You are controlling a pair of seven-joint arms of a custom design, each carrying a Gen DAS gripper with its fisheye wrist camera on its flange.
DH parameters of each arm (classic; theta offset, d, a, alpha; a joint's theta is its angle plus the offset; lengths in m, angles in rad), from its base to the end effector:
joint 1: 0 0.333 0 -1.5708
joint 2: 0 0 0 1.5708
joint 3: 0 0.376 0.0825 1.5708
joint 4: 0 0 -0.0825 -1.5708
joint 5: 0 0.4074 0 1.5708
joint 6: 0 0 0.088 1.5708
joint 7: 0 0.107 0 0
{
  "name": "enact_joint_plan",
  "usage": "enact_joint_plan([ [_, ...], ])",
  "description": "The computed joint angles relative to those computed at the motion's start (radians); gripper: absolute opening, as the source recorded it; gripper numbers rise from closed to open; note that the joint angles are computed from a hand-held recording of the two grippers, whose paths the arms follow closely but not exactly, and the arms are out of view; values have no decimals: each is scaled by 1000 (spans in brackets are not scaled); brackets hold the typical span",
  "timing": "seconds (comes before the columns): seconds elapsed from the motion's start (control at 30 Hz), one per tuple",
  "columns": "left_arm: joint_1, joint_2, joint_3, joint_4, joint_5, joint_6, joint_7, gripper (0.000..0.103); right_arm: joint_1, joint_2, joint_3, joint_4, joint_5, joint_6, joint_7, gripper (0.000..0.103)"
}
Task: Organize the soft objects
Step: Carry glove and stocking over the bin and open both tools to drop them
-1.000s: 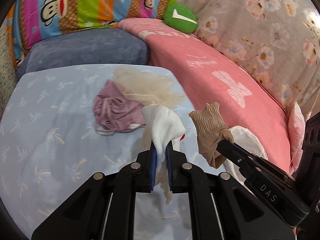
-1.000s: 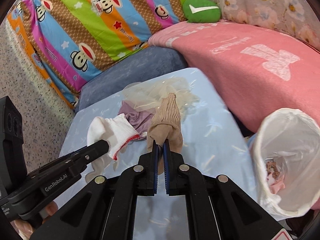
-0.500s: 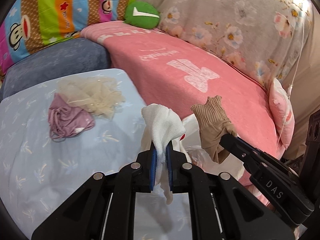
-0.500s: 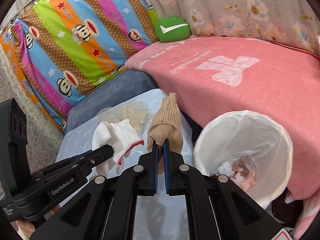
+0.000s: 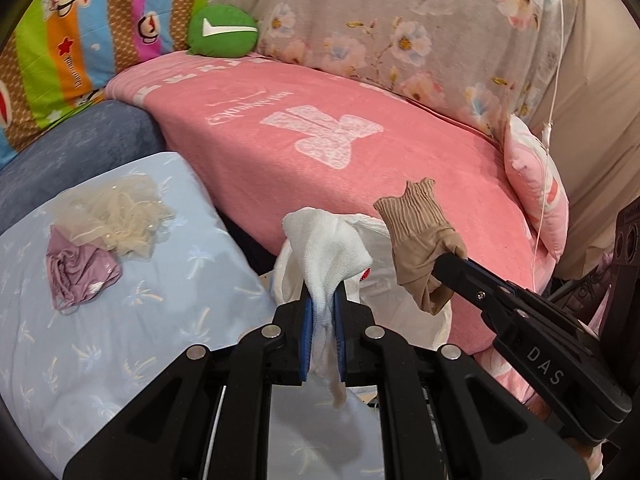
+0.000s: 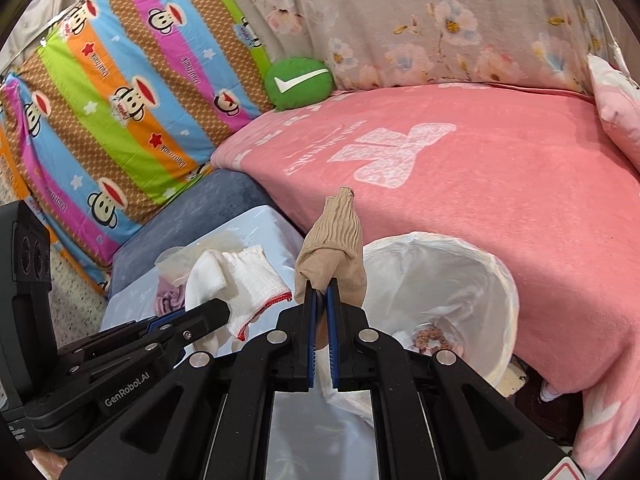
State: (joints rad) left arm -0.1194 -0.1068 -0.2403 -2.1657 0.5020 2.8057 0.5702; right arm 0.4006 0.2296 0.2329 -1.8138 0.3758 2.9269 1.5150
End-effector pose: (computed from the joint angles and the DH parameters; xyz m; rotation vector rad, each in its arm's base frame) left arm 0.5289 -0.2291 0.5711 -1.9990 1.6021 -0.9162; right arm 0.5886 0.3831 0.5672 -1.8181 1.3019 -0.1984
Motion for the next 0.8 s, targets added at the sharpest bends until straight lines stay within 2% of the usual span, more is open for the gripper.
enact_joint_plan([
  [0.6, -63, 95, 22, 110, -35, -14, 72, 13, -34, -7, -17, -15, 20, 12, 11, 5],
  [0.7, -65, 96, 27, 116, 21, -18, 6, 32, -35, -6, -18, -15, 17, 13, 16, 5],
  [0.8, -66, 96, 30, 120, 61, -21, -27, 43, -39, -1, -17, -11, 18, 11, 18, 5],
])
